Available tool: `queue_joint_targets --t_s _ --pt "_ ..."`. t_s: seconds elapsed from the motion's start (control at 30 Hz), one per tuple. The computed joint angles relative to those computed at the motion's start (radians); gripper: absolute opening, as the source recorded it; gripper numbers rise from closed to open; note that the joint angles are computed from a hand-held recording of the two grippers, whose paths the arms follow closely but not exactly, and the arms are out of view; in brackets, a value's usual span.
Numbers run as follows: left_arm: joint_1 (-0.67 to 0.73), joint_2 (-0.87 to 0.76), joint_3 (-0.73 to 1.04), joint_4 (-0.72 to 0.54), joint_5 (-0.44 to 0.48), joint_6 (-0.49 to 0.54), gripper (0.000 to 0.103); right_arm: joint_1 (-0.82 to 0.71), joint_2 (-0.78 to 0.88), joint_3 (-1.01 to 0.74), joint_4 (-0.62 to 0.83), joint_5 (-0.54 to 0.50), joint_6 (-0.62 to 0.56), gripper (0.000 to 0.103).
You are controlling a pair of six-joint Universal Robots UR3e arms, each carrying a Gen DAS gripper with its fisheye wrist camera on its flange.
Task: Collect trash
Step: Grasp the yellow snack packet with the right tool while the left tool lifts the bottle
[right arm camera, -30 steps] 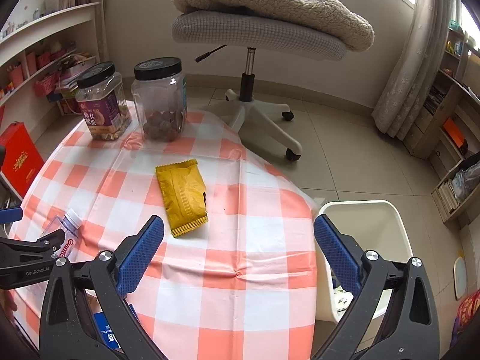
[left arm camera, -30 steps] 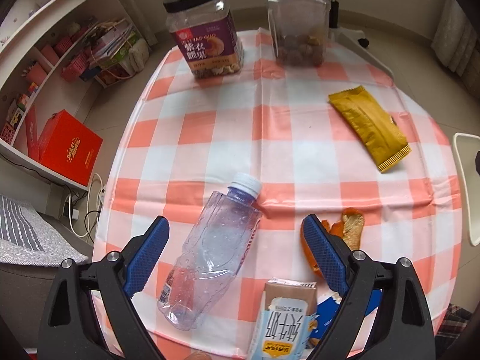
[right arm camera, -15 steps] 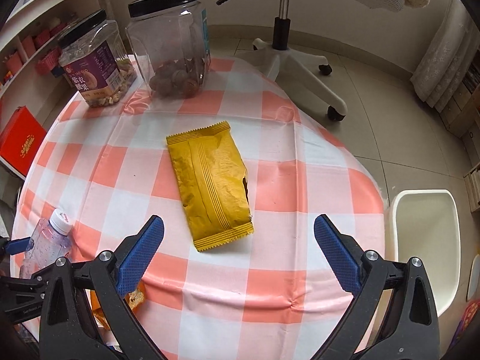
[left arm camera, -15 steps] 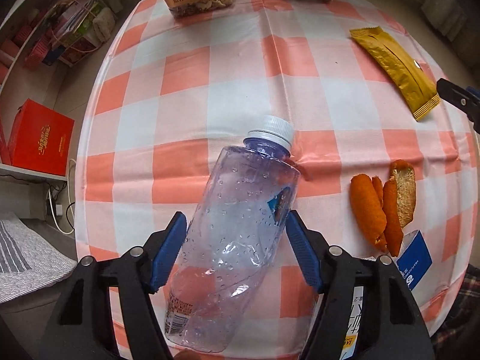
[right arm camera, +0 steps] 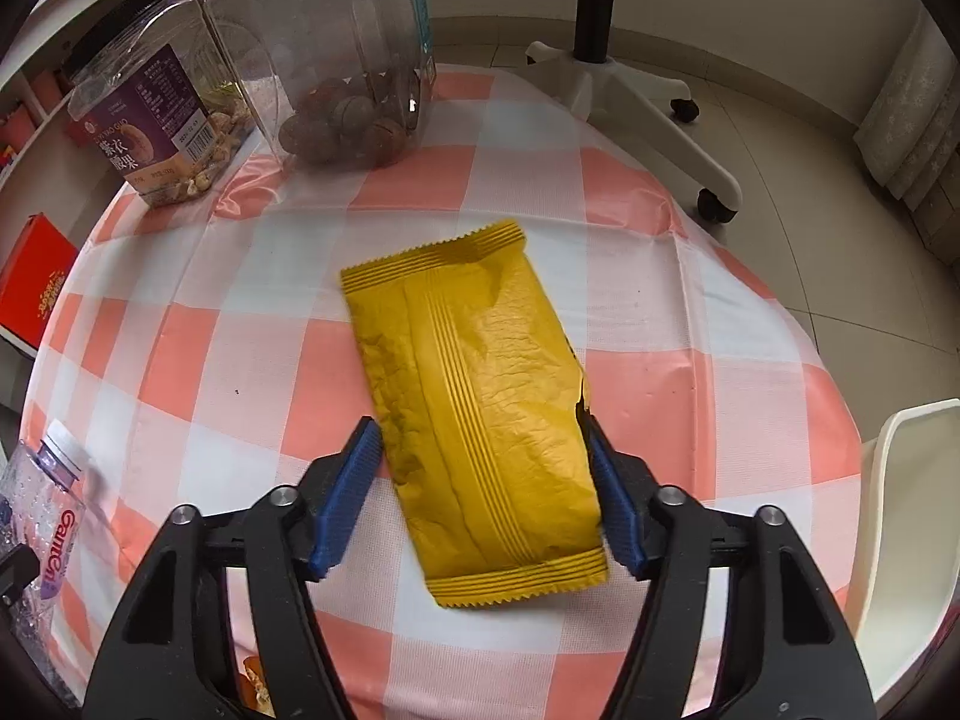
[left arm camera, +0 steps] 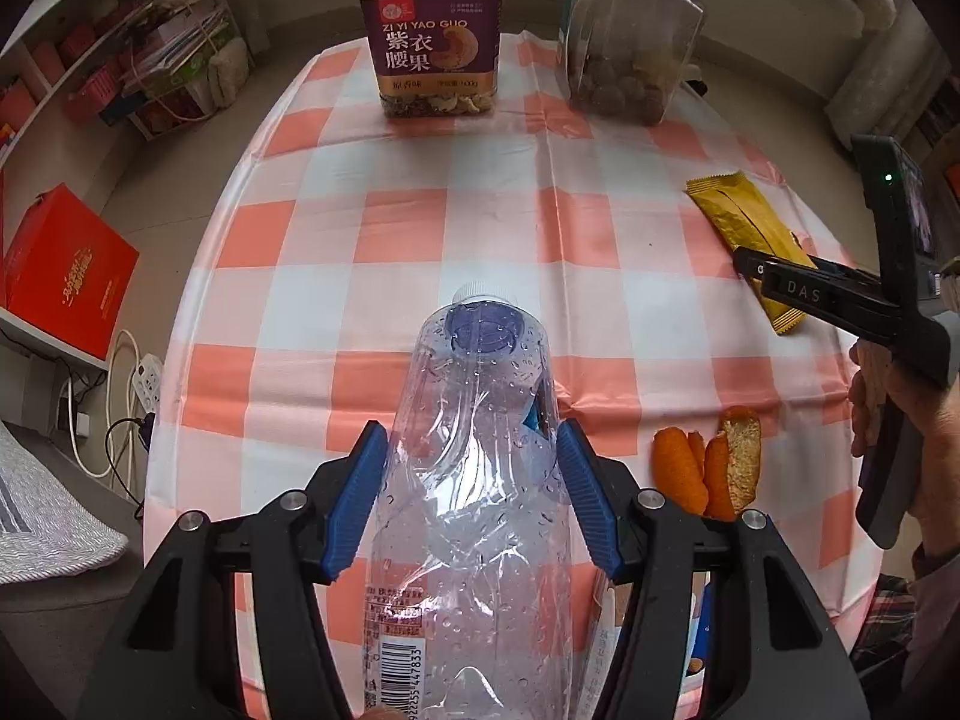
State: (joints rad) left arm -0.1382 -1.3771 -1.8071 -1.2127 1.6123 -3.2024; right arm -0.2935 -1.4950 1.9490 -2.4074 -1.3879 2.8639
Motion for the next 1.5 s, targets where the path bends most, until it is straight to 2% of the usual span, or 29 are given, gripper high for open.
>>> queue_joint_targets --t_s 0.03,0.07,0.33,0.77,1.17,1.5 --pt "-0.002 -0.001 -0.005 0.013 -0.002 -0.005 0.058 -0.01 -0.009 0.001 0.013 0.018 0.005 0.043" --pt "0.002 0.002 -0.016 0.029 -0.006 -0.006 0.058 -0.033 -0.02 -0.004 0.048 0.059 0.007 0.031" --pt "0.012 0.046 -0.026 0.087 -0.031 -0.046 0.058 -0.101 -0.217 0.042 0.1 0.16 -0.012 0.03" --pt "-0.033 0.113 0.0 0.161 0.002 -0.169 0.058 -0.263 -0.623 0.084 0.373 0.313 -0.172 0.031" --pt "-0.202 0.079 0.029 0.245 0.115 -0.31 0.058 -0.535 -0.914 0.077 0.71 0.477 -0.448 0.031" --pt "-0.308 -0.02 0.103 0.267 0.164 -0.367 0.058 -0.844 -1.044 -0.03 1.148 0.606 -0.789 0.031"
